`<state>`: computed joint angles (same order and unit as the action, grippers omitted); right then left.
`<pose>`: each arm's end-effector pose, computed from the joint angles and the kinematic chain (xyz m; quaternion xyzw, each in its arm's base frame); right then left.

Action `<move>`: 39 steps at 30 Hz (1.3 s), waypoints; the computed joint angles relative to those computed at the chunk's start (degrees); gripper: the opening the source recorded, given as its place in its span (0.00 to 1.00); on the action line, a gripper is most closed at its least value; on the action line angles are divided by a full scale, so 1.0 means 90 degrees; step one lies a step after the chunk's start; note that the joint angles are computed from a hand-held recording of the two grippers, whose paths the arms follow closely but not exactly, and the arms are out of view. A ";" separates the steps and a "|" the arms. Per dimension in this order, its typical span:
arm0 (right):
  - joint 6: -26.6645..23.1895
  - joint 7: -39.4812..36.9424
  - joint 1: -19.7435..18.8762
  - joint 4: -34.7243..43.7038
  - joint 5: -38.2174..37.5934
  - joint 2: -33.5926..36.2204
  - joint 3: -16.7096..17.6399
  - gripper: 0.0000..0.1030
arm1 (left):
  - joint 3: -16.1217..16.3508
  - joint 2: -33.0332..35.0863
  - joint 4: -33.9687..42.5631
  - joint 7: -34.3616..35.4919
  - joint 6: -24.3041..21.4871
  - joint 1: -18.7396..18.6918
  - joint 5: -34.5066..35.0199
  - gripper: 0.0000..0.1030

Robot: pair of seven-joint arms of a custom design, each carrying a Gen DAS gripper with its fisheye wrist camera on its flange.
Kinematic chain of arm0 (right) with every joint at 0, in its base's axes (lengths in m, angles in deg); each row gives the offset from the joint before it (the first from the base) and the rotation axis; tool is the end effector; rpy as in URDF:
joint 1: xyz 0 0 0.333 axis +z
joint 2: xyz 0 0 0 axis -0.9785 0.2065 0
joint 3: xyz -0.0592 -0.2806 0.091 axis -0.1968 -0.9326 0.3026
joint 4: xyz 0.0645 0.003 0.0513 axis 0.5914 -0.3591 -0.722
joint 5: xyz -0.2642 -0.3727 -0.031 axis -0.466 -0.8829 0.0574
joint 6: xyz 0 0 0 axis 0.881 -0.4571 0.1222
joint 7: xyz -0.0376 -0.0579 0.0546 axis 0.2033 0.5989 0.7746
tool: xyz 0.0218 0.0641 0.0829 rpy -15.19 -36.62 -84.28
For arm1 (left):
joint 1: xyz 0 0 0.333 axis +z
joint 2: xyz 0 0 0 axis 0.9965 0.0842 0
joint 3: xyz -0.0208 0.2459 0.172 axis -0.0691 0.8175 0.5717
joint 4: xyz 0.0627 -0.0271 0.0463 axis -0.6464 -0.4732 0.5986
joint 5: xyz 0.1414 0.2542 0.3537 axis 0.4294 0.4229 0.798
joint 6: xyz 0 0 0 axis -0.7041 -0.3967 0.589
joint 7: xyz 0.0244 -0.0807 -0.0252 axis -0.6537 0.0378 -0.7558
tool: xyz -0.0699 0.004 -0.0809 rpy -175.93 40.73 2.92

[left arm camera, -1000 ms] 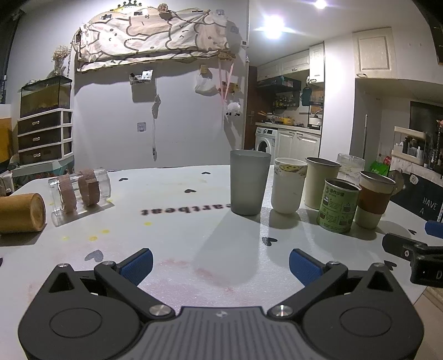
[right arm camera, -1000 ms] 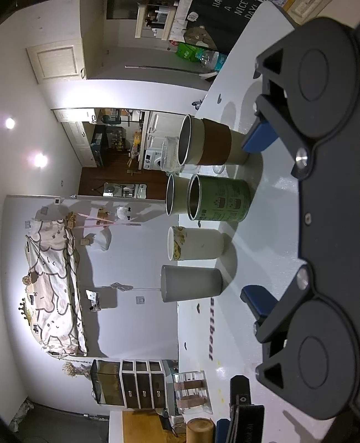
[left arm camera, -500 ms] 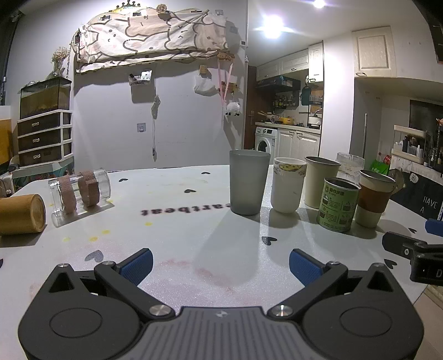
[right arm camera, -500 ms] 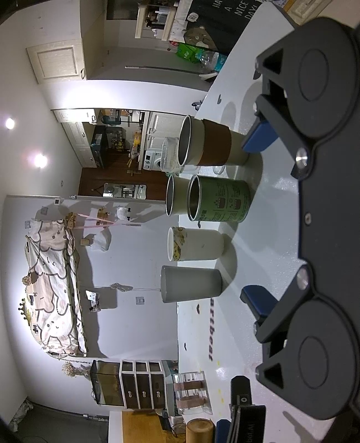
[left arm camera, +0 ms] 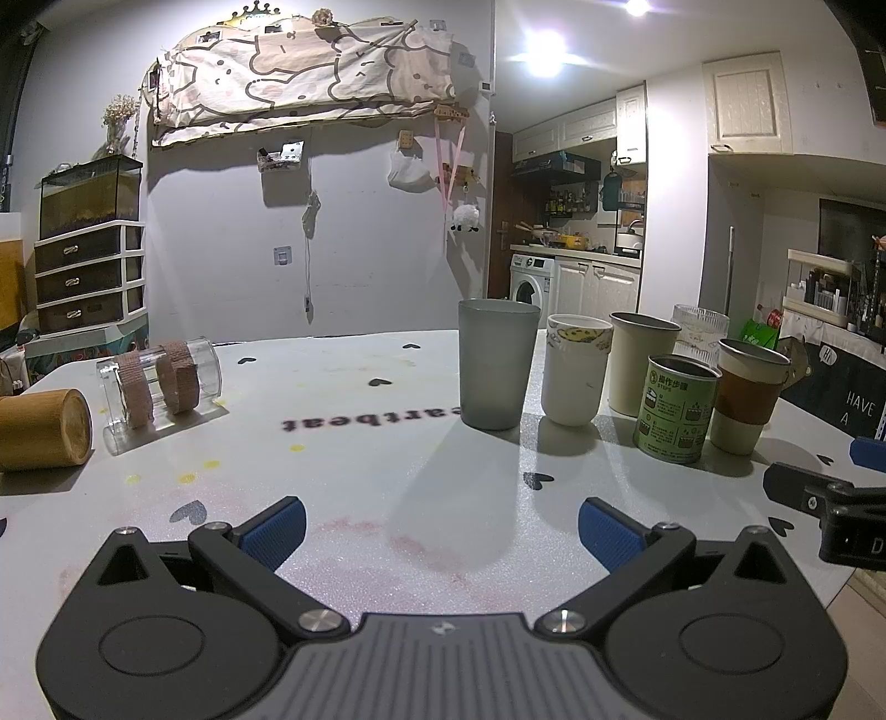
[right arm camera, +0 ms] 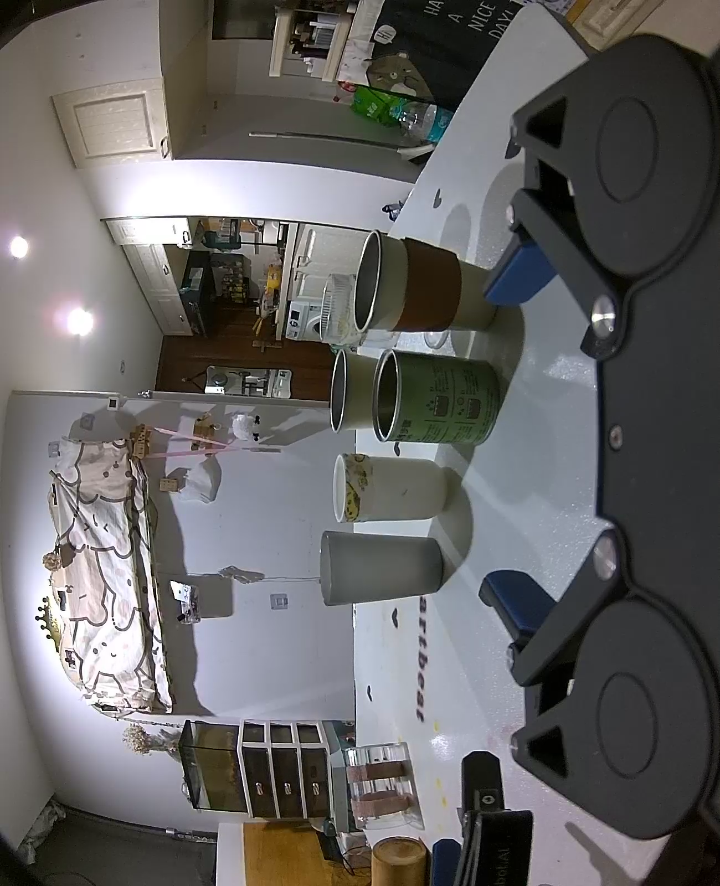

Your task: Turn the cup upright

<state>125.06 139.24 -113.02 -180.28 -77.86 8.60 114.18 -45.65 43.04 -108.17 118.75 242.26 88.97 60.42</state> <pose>0.4073 0.2124 0.3962 -0.4973 0.6258 -0.4867 0.3524 0.4839 -0.0659 0.4035 -0.4673 0.6882 -0.4693 0.2962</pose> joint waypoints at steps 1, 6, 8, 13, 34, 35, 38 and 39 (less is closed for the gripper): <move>-0.0004 -0.0007 0.0004 0.0001 0.0001 0.0005 -0.0008 1.00 | -0.0001 0.0000 0.0000 0.0000 0.0000 0.0001 0.0000 1.00; 0.0001 -0.0003 -0.0001 -0.0003 0.0006 -0.0004 0.0007 1.00 | -0.0008 -0.0002 -0.0005 0.0014 0.0000 0.0001 -0.0015 1.00; -0.0002 -0.0003 0.0001 -0.0002 0.0010 0.0001 0.0005 1.00 | -0.0005 -0.0002 -0.0004 0.0012 -0.0001 0.0000 -0.0011 1.00; 0.0003 -0.0008 0.0000 -0.0003 0.0010 0.0001 0.0001 1.00 | -0.0008 -0.0004 -0.0010 0.0026 -0.0004 -0.0003 -0.0028 1.00; -0.0010 -0.0016 0.0012 -0.0002 0.0017 0.0005 -0.0011 1.00 | -0.0007 -0.0011 -0.0028 0.0073 -0.0012 -0.0019 -0.0074 1.00; 0.0002 -0.0013 0.0003 -0.0004 0.0014 0.0007 -0.0005 1.00 | -0.0006 -0.0011 -0.0028 0.0073 -0.0012 -0.0020 -0.0074 1.00; -0.0003 -0.0013 0.0007 -0.0004 0.0017 0.0013 -0.0007 1.00 | -0.0010 -0.0015 -0.0034 0.0092 -0.0019 -0.0021 -0.0092 1.00; -0.0003 -0.0013 0.0007 -0.0004 0.0016 0.0013 -0.0007 1.00 | -0.0012 -0.0021 -0.0039 0.0106 -0.0027 -0.0022 -0.0105 1.00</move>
